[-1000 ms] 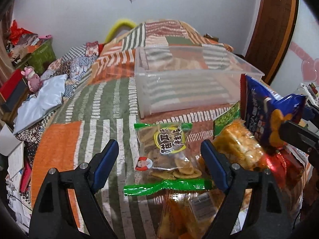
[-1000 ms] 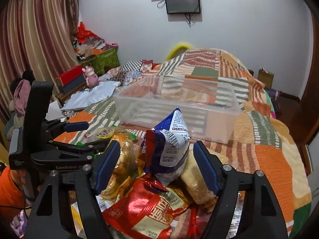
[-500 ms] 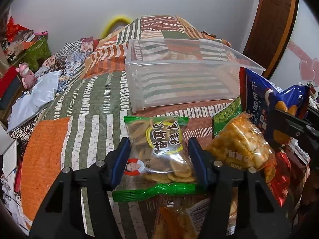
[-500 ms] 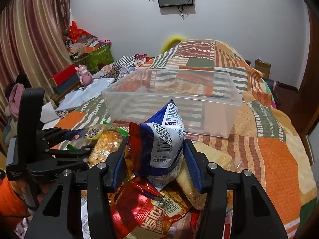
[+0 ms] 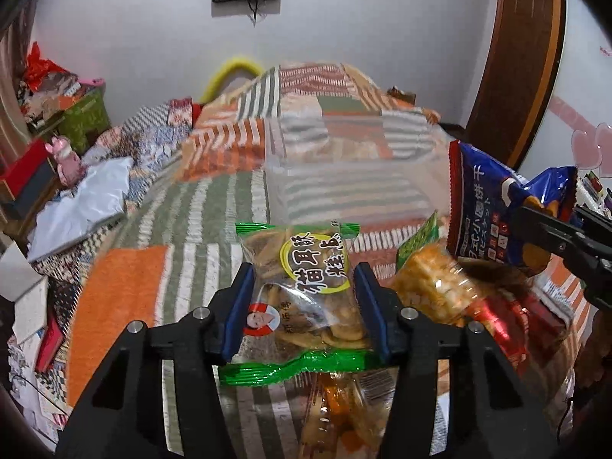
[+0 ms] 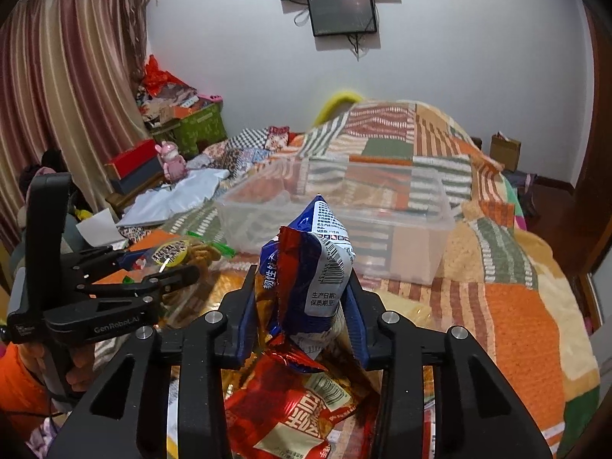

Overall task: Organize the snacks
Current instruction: 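Carry both bags over the clear box and open both tools to drop them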

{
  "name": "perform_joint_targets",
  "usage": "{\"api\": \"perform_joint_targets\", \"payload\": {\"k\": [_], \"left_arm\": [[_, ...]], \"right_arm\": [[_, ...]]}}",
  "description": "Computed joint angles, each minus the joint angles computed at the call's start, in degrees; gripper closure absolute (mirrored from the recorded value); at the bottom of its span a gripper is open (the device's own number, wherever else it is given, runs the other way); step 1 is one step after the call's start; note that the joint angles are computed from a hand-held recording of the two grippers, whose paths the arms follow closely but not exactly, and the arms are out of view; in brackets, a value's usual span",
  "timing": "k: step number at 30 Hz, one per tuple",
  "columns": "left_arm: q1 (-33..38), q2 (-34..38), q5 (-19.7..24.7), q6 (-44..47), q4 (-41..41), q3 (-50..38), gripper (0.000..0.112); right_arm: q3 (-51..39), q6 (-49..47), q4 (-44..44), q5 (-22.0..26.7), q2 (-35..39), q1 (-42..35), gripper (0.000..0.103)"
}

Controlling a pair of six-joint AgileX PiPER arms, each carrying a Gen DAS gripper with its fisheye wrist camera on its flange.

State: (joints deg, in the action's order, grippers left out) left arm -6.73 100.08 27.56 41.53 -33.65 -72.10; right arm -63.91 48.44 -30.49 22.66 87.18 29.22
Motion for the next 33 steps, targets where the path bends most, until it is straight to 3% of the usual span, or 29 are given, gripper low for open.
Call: {"api": "perform_joint_targets", "payload": {"k": [7, 16, 26, 33], "left_arm": [[0.3, -1.6, 2.1, -0.5, -1.0, -4.3, 0.06], [-1.1, 4.0, 7.3, -9.2, 3.3, -18.0, 0.06], [-3.5, 19.2, 16.5, -22.8, 14.4, -42.6, 0.06], [-4.7, 35.4, 30.1, -29.1, 19.1, -69.2, 0.06]], "right_arm": [[-2.4, -1.2, -0.9, 0.1, -1.2, -1.8, 0.067], [-9.2, -10.6, 5.7, 0.2, 1.5, -7.6, 0.067], [-17.8, -22.2, 15.3, 0.8, 8.7, -12.4, 0.067], [-25.7, -34.2, 26.4, 5.0, 16.4, -15.7, 0.067]]}}
